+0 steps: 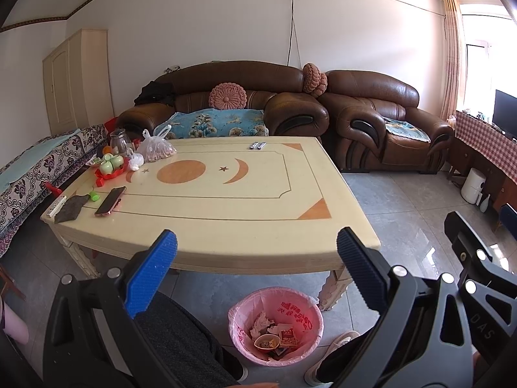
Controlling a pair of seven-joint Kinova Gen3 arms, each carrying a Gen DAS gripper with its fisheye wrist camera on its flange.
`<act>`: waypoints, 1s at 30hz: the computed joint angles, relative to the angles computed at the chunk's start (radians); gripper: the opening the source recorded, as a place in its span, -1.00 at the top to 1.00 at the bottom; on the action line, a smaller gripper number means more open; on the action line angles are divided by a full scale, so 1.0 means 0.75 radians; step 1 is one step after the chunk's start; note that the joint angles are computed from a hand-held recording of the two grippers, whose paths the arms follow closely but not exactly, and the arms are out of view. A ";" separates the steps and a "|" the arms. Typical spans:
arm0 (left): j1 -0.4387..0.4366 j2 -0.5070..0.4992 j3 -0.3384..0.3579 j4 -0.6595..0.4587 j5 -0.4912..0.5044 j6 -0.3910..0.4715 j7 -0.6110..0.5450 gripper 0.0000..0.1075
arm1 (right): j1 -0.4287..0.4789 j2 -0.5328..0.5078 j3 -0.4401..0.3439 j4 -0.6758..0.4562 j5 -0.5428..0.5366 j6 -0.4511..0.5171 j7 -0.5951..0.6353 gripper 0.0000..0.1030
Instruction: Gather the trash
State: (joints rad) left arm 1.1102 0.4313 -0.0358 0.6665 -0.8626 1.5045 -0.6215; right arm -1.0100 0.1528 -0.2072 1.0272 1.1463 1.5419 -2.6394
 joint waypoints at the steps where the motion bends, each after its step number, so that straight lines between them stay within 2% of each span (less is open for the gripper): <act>1: -0.001 0.000 0.001 -0.002 0.002 0.001 -0.001 -0.80 | 0.000 0.000 0.000 0.000 0.000 0.000 0.000 -0.86; 30: 0.017 0.021 -0.027 -0.050 -0.002 0.024 -0.026 -0.80 | 0.071 -0.046 -0.024 0.053 -0.032 -0.068 0.018 -0.86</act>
State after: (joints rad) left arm 1.1232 0.4470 -0.0562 0.6290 -0.8641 1.5225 -0.6411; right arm -0.9568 0.1184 -0.2253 1.0668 1.1225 1.4906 -2.6261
